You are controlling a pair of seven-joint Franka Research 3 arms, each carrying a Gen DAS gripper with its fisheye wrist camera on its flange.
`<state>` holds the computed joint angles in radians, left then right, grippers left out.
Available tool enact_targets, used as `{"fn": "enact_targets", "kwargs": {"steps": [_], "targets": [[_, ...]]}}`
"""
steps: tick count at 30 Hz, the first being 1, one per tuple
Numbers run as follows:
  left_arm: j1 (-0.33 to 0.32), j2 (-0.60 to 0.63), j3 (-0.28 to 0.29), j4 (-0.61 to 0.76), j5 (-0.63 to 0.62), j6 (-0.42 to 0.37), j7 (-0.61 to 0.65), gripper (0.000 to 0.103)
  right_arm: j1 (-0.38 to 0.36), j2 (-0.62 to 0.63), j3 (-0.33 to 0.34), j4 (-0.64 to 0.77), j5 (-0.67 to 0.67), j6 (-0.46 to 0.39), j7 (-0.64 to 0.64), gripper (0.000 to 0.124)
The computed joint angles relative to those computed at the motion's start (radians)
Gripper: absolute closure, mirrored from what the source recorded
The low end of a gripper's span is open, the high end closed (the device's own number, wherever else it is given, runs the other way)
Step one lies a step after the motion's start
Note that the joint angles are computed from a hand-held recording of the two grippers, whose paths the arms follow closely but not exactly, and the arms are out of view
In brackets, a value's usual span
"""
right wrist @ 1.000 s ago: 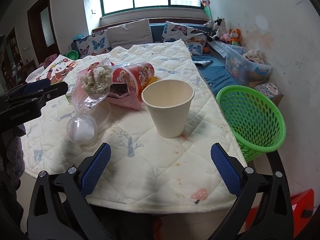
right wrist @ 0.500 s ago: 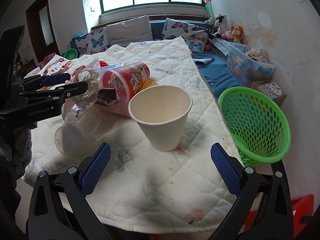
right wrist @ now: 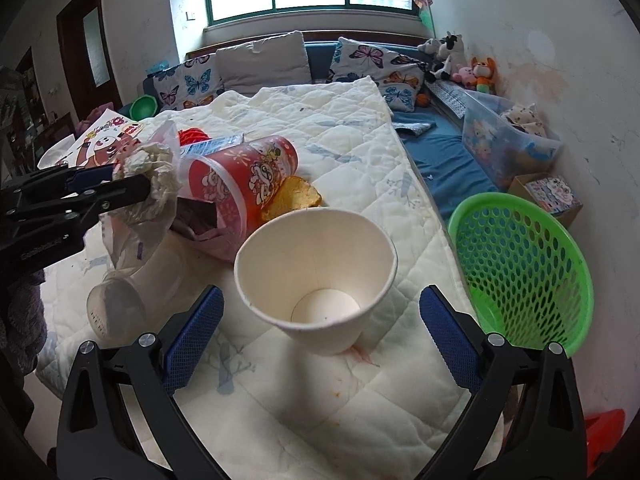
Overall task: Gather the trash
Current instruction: 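Grasp the white paper cup with the right gripper while the left gripper grasps crumpled paper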
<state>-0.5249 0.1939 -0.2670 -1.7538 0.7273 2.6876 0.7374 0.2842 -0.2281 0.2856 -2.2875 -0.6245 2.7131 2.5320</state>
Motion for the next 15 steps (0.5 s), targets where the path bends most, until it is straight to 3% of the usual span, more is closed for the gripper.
{"fn": "enact_targets", "kwargs": {"steps": [8,15], "targets": [[0.023,-0.049,-0.006,-0.043,-0.032,0.052,0.004,0.069,0.008,0.015,-0.025,-0.005,0.061,0.037,-0.033,0.054],[0.027,-0.052,-0.022,-0.02,-0.049,0.056,0.022,0.069,-0.011,-0.028,-0.008,-0.029,0.063,0.054,-0.027,0.055]]}}
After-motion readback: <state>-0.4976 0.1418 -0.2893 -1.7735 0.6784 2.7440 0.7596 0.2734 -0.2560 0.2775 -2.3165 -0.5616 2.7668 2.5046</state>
